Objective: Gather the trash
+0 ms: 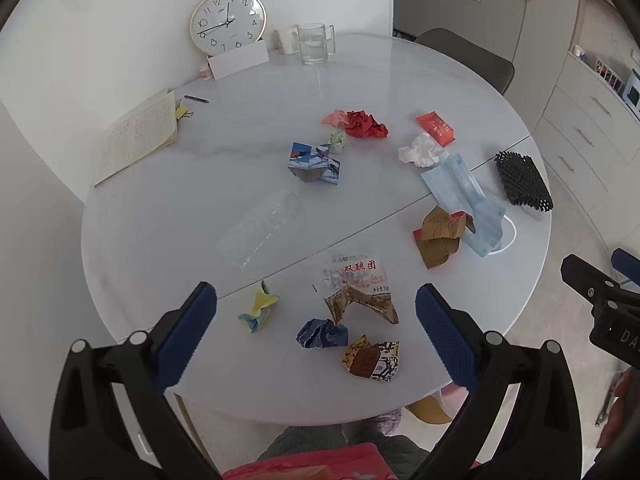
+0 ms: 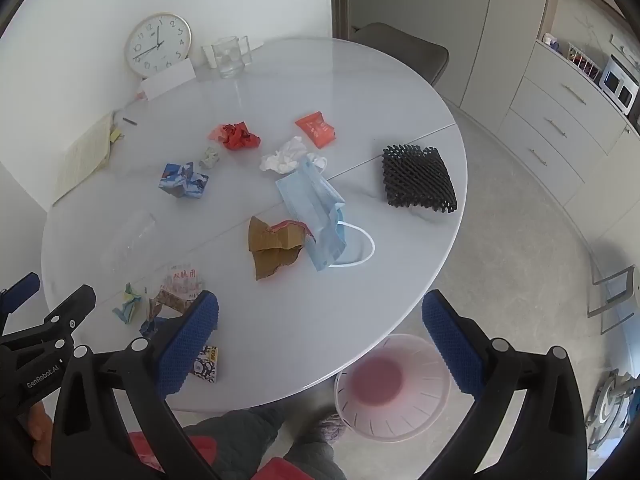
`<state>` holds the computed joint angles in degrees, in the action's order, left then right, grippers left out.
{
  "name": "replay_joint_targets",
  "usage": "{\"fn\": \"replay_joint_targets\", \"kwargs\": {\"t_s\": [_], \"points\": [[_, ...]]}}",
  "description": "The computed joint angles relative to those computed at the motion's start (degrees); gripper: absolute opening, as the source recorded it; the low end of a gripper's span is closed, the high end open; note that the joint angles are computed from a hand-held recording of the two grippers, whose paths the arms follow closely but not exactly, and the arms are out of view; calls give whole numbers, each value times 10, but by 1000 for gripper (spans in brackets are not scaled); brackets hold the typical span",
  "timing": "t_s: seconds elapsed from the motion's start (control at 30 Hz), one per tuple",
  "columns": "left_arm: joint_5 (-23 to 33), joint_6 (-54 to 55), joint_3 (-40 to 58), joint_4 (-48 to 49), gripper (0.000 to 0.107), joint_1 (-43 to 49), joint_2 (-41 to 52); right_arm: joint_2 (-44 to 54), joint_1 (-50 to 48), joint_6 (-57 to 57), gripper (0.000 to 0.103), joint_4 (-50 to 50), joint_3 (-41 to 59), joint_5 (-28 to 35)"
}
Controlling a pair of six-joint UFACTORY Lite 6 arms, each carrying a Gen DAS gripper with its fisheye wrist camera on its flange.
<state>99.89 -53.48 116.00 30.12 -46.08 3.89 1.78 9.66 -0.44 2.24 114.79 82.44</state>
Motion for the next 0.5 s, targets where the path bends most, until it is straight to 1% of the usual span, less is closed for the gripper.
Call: {"fn": "replay_joint_targets", "kwargs": {"t_s": [0.23,0.27,0.3,0.5], "points": [[3,5,2,3,95,0,1,9,2,3,101,0,13,7],[-1,3,-6,4,95,-1,-4,10,3,4,101,-1,15,8],[-6,-13,-38,-1,95,-6,-21,8,6,6,101,-3,15,10],[-10,-33,-72,4,95,-22,-46,1,7,9,101,-4,2,5]]}}
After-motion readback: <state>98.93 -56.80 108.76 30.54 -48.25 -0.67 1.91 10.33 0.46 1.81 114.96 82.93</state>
